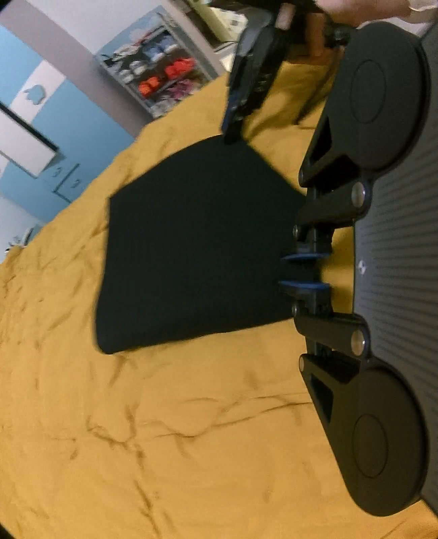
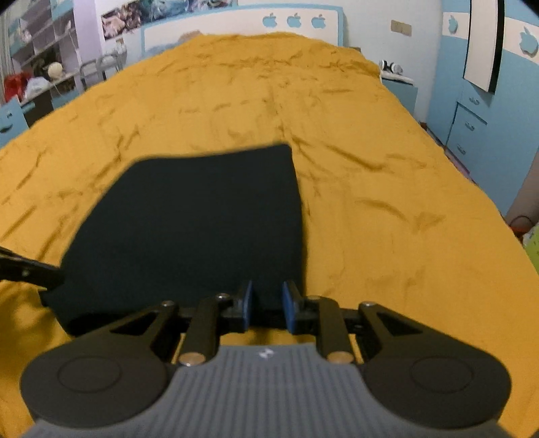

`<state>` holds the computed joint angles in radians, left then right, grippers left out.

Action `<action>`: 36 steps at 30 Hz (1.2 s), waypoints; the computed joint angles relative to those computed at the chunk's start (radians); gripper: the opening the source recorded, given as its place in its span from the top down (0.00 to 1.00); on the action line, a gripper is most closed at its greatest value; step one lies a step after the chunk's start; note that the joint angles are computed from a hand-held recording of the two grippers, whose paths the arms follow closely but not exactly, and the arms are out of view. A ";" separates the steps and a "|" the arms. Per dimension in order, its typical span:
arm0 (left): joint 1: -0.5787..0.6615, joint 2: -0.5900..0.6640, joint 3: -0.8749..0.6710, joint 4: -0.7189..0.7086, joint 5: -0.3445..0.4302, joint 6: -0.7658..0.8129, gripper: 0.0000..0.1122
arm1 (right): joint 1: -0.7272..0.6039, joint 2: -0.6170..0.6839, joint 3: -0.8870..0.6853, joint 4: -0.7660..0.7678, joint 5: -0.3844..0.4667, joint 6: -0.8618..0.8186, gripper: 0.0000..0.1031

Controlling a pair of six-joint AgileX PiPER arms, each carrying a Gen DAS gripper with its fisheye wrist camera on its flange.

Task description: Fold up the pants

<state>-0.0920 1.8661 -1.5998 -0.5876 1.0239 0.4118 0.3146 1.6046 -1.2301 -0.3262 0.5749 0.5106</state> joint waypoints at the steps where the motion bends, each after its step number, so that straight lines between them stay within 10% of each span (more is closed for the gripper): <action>1: -0.001 -0.012 0.029 0.000 -0.012 0.004 0.89 | 0.007 -0.010 0.021 -0.019 -0.006 0.027 0.81; 13: 0.069 -0.052 0.066 -0.061 0.073 0.050 0.90 | -0.012 -0.099 0.086 0.068 0.035 -0.004 0.74; 24: 0.100 0.018 -0.099 -0.112 -0.047 -0.006 0.87 | -0.058 -0.092 -0.052 0.123 0.046 -0.030 0.66; 36: 0.156 0.377 -0.422 -0.298 0.063 -0.240 0.53 | -0.347 0.193 -0.248 0.892 0.125 -0.486 0.42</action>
<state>0.0637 2.2433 -2.0218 -0.8860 1.0868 0.1716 -0.0325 1.7975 -1.4777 0.5655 0.7001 0.0244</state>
